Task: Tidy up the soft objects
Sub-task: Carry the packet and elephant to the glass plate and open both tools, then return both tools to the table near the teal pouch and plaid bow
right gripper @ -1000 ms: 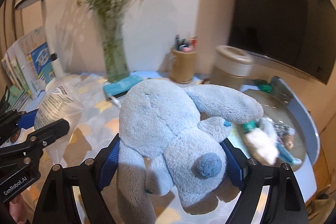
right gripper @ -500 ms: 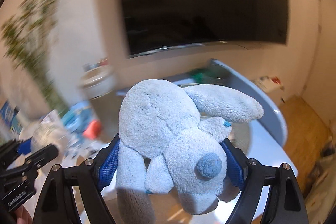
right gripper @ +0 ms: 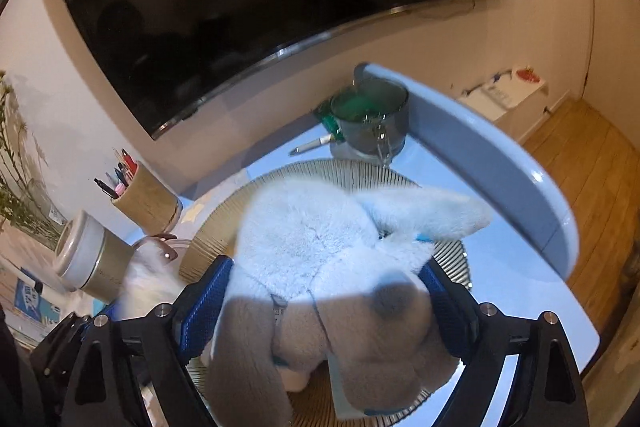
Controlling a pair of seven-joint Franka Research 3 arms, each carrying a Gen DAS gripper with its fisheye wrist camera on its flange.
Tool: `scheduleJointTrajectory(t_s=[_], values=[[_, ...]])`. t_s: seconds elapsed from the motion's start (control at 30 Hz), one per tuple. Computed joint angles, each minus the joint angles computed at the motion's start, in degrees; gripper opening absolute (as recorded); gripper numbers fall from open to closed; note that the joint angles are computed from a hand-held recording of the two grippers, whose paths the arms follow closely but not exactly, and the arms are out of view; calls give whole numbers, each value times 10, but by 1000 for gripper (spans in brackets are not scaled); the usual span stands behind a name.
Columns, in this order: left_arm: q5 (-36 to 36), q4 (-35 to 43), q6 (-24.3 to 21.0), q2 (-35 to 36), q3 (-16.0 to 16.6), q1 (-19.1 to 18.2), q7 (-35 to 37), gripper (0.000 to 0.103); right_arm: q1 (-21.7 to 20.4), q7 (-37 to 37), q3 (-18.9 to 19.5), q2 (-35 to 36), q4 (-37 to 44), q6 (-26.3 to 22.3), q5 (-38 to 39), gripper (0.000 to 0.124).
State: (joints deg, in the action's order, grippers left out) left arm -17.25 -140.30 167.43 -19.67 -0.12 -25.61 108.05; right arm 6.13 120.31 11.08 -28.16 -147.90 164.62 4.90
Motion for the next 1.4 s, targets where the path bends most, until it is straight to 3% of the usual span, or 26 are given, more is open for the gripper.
scheduleJointTrajectory(t_s=[0.23, 0.37, 0.53, 0.63, 0.83, 0.97, 1.07, 1.23, 1.3, 1.4], values=[[-21, -26, -22, -31, 18, -18, 38, 73, 3, -3, -5, -36, -47, 15, 11, 90], [-9, -68, -27, -94, 22, -6, 40, 73, 10, -2, 2, -72, -71, 14, 22, 90], [-3, -119, -48, -191, 64, -1, 32, 73, 32, 7, 24, -111, -86, 16, 30, 90], [15, -154, -69, -260, 80, 30, 22, 73, 55, 7, 40, -123, -86, 21, 33, 90], [69, -204, -105, -363, 118, 131, 5, 73, 76, 27, 110, -106, -40, 10, 6, 90], [98, -220, -113, -391, 156, 220, 3, 77, 100, 35, 146, -49, 14, 22, -21, 90], [110, -228, -101, -377, 187, 277, 7, 80, 87, 55, 202, 12, 68, 16, -74, 91], [82, -216, -85, -306, 257, 310, 27, 80, 19, 141, 318, 162, 175, 0, -221, 91], [79, -217, -58, -265, 260, 328, 36, 80, -9, 210, 356, 229, 215, -13, -321, 91], [69, -213, -32, -210, 275, 334, 58, 80, 5, 312, 354, 327, 271, -46, -468, 91]])
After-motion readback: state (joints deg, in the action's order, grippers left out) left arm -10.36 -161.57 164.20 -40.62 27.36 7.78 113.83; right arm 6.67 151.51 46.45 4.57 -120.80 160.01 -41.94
